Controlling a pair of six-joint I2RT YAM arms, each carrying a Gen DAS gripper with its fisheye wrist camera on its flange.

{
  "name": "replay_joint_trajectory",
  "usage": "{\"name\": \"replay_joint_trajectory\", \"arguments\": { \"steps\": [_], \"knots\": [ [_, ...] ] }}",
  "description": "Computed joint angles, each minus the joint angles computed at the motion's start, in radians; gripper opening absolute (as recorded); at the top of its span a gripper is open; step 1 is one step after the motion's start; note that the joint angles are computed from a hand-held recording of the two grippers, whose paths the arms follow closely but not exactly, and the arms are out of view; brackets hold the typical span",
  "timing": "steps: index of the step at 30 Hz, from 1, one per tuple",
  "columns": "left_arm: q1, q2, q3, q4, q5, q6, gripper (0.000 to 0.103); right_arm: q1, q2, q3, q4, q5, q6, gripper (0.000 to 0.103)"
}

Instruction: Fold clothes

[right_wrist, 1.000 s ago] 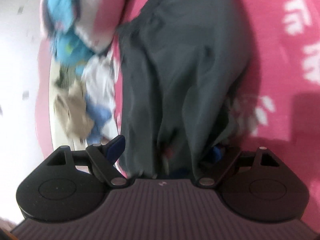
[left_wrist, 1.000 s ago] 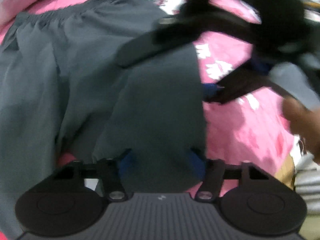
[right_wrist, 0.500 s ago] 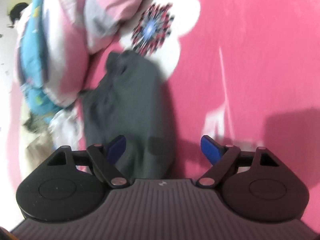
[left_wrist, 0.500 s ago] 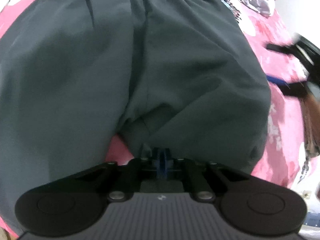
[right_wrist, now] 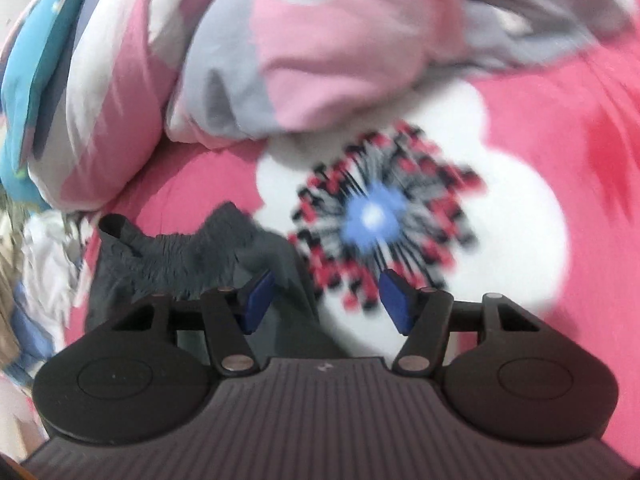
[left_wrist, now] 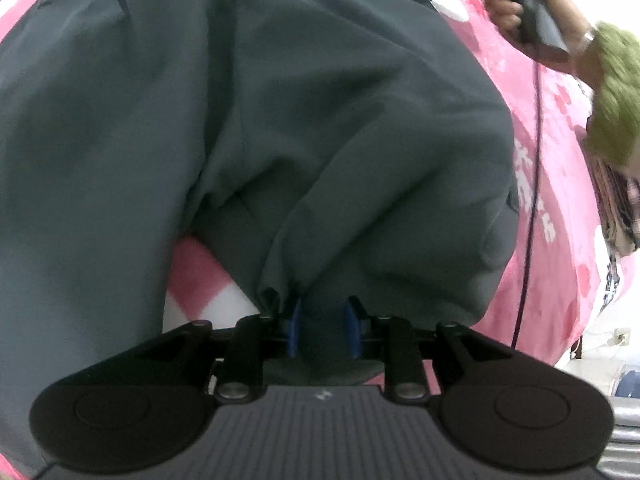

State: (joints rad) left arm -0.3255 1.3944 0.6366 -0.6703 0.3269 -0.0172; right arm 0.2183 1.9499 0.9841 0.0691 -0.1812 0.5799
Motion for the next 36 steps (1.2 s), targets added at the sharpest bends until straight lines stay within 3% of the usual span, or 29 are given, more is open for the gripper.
{"name": "replay_joint_trajectory", "arguments": {
  "steps": [4, 6, 7, 11, 15, 19, 21, 25, 26, 31, 34, 36],
  "knots": [
    [0.025, 0.011, -0.002, 0.006, 0.022, 0.009, 0.025, 0.019, 0.108, 0.134, -0.061, 0.004, -0.068, 0.058],
    [0.032, 0.011, -0.003, 0.007, 0.029, 0.011, 0.025, 0.021, 0.112, 0.162, -0.094, -0.07, -0.095, 0.03],
    [0.036, 0.012, -0.003, 0.007, 0.033, 0.011, 0.025, 0.021, 0.115, 0.177, -0.12, -0.124, -0.101, 0.01],
    [0.053, 0.015, 0.009, -0.012, 0.048, 0.021, 0.025, 0.054, 0.075, 0.183, -0.156, -0.067, -0.166, 0.002],
    [0.086, 0.009, 0.018, -0.031, 0.071, 0.041, 0.035, 0.033, 0.031, 0.151, -0.086, 0.029, -0.143, 0.002],
    [0.112, -0.03, 0.009, -0.072, 0.075, 0.065, 0.046, -0.001, 0.098, 0.195, -0.139, 0.064, -0.078, 0.007],
    [0.093, -0.105, -0.026, -0.098, 0.065, 0.048, 0.058, -0.012, 0.044, 0.129, -0.114, 0.064, -0.023, 0.009],
    [0.099, -0.137, -0.027, -0.126, 0.045, 0.078, 0.065, -0.045, -0.218, -0.125, -0.034, 0.012, 0.082, 0.037],
    [0.106, -0.142, -0.031, -0.13, 0.042, 0.082, 0.066, -0.054, -0.308, -0.192, -0.049, -0.003, 0.101, 0.042],
    [0.144, -0.177, -0.064, -0.145, 0.024, 0.086, 0.066, -0.015, -0.674, -0.413, -0.318, -0.071, 0.19, 0.047],
    [0.156, -0.228, -0.093, -0.152, -0.001, 0.094, 0.066, 0.083, -0.814, -0.51, -0.479, -0.073, 0.25, 0.047],
    [0.126, -0.24, -0.103, -0.15, -0.018, 0.071, 0.066, 0.181, -0.86, -0.571, -0.513, -0.062, 0.326, 0.047]
  ]
}}
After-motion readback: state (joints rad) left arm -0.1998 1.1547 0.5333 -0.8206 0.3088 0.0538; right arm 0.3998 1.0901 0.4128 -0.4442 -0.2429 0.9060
